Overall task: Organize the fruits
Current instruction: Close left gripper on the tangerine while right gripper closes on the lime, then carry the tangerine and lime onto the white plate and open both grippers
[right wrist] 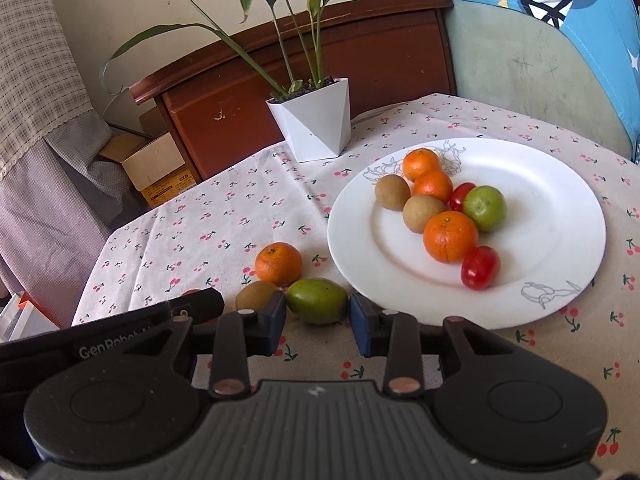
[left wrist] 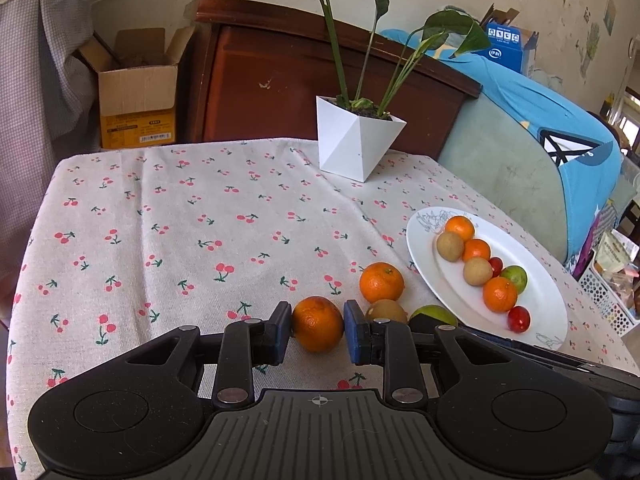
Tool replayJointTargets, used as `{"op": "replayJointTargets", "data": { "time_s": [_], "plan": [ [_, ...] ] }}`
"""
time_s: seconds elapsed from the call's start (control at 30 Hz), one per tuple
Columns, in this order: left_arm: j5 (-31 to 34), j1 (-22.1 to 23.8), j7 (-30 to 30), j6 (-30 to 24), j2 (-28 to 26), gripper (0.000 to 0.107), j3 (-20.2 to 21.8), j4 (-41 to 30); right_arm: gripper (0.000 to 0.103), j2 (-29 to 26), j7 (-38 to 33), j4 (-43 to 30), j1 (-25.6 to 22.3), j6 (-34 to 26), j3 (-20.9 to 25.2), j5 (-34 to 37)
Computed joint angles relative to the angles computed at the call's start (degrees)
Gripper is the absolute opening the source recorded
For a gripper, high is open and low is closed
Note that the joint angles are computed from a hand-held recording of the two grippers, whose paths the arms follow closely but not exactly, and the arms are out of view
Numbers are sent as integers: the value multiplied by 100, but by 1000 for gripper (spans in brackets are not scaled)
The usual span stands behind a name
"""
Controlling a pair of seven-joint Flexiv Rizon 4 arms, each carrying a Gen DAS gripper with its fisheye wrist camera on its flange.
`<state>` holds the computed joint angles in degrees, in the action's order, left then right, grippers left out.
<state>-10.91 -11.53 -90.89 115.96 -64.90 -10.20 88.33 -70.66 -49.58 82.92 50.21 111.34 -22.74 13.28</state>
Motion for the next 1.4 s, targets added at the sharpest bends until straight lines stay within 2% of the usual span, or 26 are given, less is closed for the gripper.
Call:
{"op": "replayJointTargets", "data": {
  "time_s": [0.33, 0.53, 0.77, 0.97, 1.23, 1.4],
  "plan": [
    [-188, -132, -71, 110, 88, 25, 128, 65, 34, 136, -247, 76, -130, 270, 231, 3],
    [-111, -104, -130, 220, 147, 25, 48, 76, 34, 240, -409, 146, -155, 350, 289, 185],
    [-37, -158, -147, 215, 169, 25, -36, -72, 34, 395, -588, 389, -4, 396, 27, 592],
    [127, -196, -96, 72, 123, 25, -193, -351, 34, 639, -611, 648, -152, 322, 3, 675],
    [828, 18, 33, -332, -227, 25, -933, -972, 34, 866, -733, 742, -852, 264, 311, 112],
    [1039, -31, 319, -678, -488, 25, -1171, -1418, 34, 850, -596, 555, -1291, 69, 614, -136]
  ]
}}
